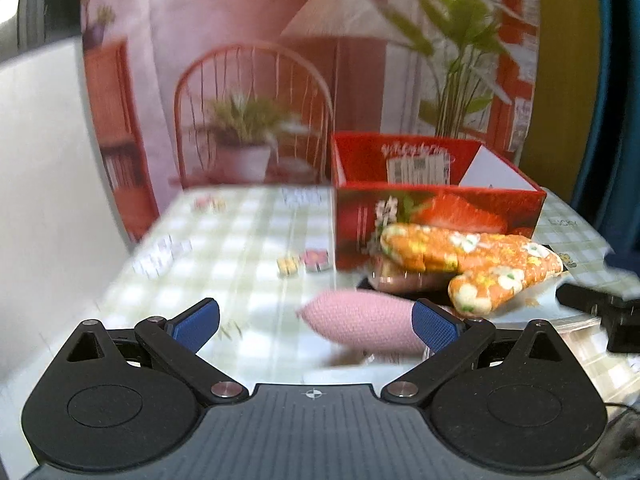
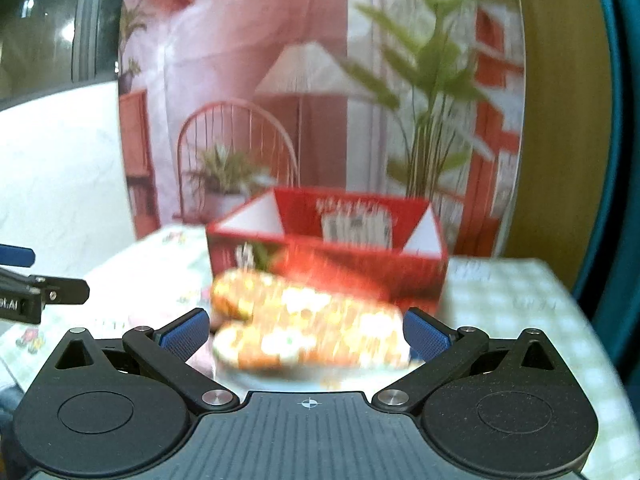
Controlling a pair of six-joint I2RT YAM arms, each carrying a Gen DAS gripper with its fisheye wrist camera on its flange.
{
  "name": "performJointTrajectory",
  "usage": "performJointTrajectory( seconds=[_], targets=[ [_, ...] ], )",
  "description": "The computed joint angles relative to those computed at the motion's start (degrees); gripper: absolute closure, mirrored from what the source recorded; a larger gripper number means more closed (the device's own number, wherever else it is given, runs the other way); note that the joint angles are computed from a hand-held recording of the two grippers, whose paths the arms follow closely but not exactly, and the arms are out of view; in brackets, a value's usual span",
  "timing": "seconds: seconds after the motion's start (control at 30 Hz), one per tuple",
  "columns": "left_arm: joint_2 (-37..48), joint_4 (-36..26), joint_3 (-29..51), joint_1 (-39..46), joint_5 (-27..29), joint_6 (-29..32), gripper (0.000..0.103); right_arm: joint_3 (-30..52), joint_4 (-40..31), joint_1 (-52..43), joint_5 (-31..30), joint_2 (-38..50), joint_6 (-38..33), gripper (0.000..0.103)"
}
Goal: Organize soft objects
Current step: 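Move both grippers down to the white knotted cloth bundle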
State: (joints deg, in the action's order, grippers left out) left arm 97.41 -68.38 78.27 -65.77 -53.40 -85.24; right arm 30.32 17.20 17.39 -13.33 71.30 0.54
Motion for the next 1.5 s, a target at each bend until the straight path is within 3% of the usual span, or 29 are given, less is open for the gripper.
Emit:
performJointTrajectory(
  seconds=[0.13, 0.37, 0.8, 1.2, 1.27, 1.5],
  targets=[
    [-4.27, 8.76, -7.91, 1.27, 3.13, 0.49, 0.0, -0.02, -1.41, -1.17, -1.99, 3.41, 2.03, 0.0],
    [-6.28, 18.16, -14.64, 2.38, 6.93, 0.89, 0.001, 1.12, -4.09, -2.01, -2.39, 5.81, 3.08, 0.004],
    [-6.21, 18.33, -15.66, 2.29, 9.85, -1.53, 0.008, 4.31, -12.53, -2.3, -3.51, 7.28, 1.64, 0.026],
    [-6.82, 22.16, -18.35, 2.38, 12.39, -0.25, 0.011, 4.41, -19.2, -1.83, -0.75, 5.57, 0.77, 0.023],
    [-7.17, 23.44, -19.15, 2.62, 12.97, 0.26, 0.011, 4.68, -19.31, -2.0, -0.17, 6.39, 1.69, 0.015],
    [-7.27, 27.78, -21.21, 3.67, 15.38, 2.79, 0.013, 6.17, -19.95, -1.79, 0.6, 10.75, 3.57, 0.007]
  ],
)
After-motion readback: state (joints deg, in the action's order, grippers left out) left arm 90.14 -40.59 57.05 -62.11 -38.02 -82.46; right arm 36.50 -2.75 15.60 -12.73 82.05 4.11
